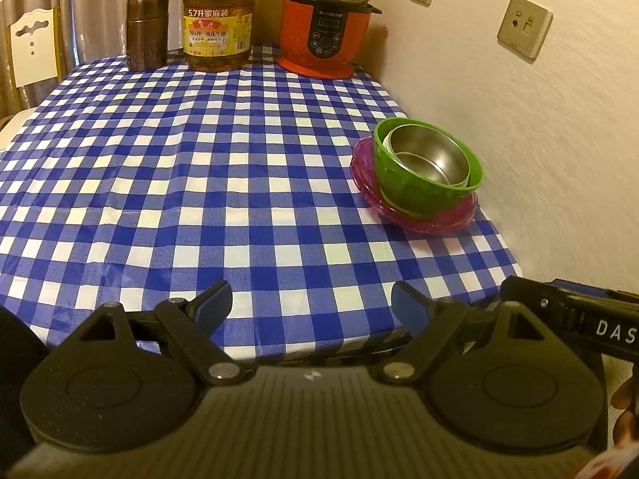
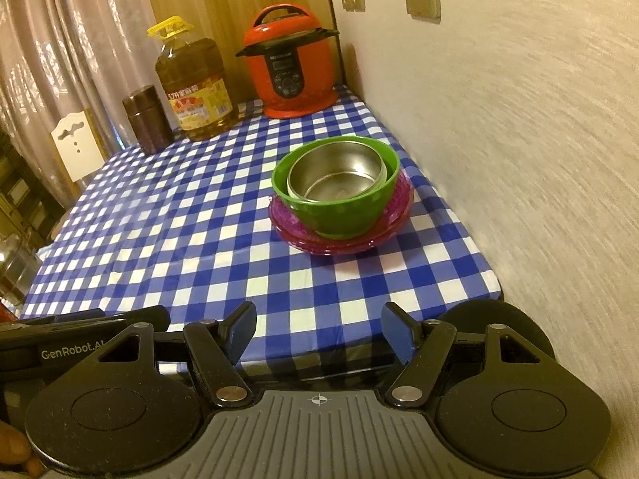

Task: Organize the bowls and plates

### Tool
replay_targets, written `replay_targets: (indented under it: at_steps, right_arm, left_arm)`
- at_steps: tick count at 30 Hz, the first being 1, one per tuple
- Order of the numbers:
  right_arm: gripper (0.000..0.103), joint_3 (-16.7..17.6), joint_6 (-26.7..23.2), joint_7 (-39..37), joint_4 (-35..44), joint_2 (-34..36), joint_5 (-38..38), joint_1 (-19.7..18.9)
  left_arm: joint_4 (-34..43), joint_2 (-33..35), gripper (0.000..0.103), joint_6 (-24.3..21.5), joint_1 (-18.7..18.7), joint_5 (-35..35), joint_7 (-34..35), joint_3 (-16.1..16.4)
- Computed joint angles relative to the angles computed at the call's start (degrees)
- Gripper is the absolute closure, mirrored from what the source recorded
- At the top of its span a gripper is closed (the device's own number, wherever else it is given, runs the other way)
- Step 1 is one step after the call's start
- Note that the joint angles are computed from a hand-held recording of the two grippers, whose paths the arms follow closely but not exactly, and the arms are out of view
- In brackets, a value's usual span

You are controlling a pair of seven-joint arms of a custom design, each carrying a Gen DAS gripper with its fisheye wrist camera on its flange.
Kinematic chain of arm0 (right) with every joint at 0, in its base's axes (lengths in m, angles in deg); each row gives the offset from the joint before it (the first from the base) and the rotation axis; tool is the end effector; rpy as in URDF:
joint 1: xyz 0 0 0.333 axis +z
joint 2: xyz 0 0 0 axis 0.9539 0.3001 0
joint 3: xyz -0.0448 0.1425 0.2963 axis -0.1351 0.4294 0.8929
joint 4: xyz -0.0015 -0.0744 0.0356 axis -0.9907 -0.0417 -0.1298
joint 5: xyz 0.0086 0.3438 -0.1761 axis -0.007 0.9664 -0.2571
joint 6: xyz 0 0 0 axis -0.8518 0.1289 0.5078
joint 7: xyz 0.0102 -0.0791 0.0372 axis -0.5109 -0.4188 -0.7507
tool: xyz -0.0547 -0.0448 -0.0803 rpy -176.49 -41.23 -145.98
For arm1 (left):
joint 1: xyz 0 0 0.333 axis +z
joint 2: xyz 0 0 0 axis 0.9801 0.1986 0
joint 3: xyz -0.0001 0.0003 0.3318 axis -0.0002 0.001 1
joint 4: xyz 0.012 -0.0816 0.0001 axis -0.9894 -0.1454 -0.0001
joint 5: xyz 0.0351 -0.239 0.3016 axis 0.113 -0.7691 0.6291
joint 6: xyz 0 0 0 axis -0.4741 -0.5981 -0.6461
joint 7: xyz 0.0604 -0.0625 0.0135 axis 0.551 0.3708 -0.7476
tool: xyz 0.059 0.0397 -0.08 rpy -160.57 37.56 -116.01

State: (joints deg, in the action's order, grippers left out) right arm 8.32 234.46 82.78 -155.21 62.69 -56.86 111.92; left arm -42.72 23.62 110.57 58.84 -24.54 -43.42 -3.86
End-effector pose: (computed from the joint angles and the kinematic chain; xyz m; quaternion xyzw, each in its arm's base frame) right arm 0.6439 0.4390 0.4757 -0.6521 0.6435 -0.1816 0.3573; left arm 0.6357 -0.3261 0.4745 -0.6775 0.6366 -0.3133 0.1938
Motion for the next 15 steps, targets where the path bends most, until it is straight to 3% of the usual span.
replay_targets:
  at_steps: [15]
  right_arm:
    - [0.034,-0.01,-0.17,-0.14,0.22,0.22,0.1,0.02]
  left_arm:
    - [-0.22,-0.02,0.017,0.3,0.15,-0.4,0.3,-0.09]
